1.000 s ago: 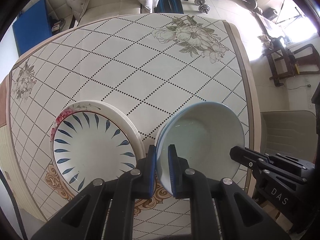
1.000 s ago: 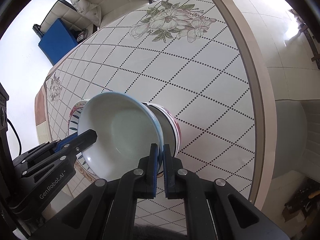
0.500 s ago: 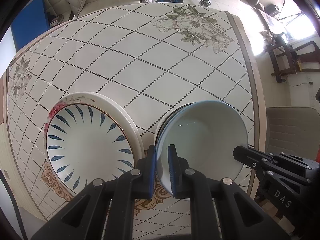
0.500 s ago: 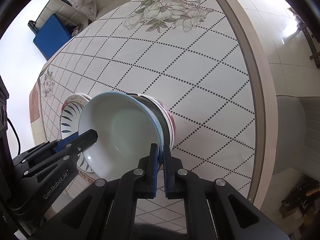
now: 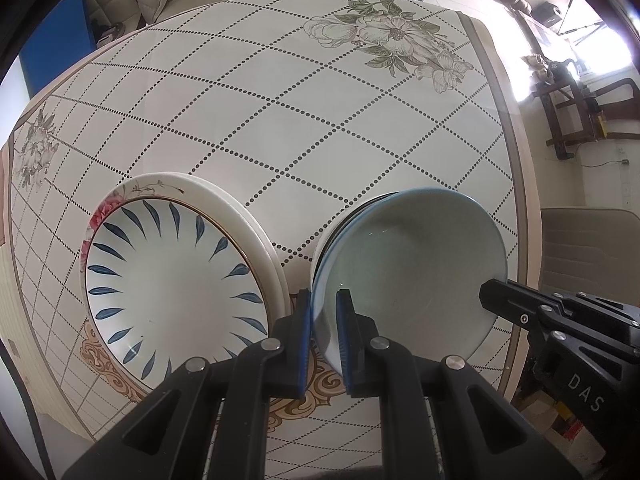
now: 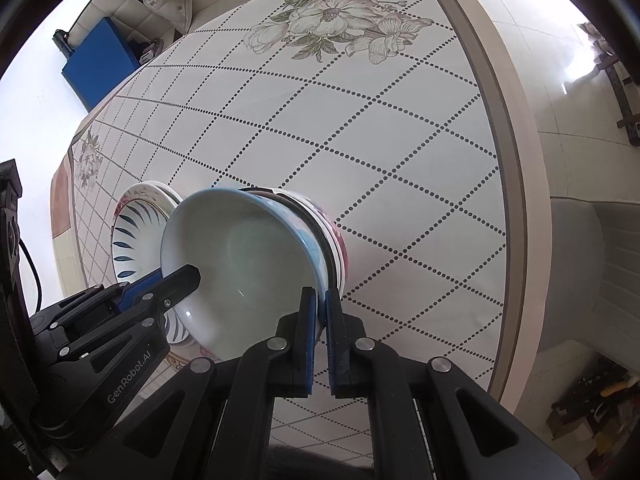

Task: Organize plates and bowls
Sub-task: 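Carry the blue-dotted bowl with both grippers and lower it onto the nested bowls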

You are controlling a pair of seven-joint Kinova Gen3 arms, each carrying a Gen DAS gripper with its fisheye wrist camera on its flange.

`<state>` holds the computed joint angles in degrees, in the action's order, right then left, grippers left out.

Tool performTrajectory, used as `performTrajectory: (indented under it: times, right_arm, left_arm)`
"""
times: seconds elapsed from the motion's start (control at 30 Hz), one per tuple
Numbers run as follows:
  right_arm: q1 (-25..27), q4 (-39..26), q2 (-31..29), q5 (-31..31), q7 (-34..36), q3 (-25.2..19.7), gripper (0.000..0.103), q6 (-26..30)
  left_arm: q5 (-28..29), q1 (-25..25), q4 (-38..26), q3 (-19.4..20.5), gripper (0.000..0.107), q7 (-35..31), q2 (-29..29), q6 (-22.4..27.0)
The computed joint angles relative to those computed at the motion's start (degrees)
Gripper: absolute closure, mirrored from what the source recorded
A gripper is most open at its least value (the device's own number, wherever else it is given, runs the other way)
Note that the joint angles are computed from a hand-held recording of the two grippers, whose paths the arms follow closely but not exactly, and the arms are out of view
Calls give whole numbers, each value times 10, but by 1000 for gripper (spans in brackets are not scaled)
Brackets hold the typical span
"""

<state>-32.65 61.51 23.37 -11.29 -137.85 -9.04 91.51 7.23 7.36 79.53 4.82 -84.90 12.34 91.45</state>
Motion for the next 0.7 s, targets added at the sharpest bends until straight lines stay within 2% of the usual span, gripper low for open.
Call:
performTrajectory:
  times: [0.7]
  right_arm:
    - [3, -3, 7, -3, -1, 1, 94, 6]
  left_arm:
    - [-1, -1, -8, -1, 97, 1, -7, 8]
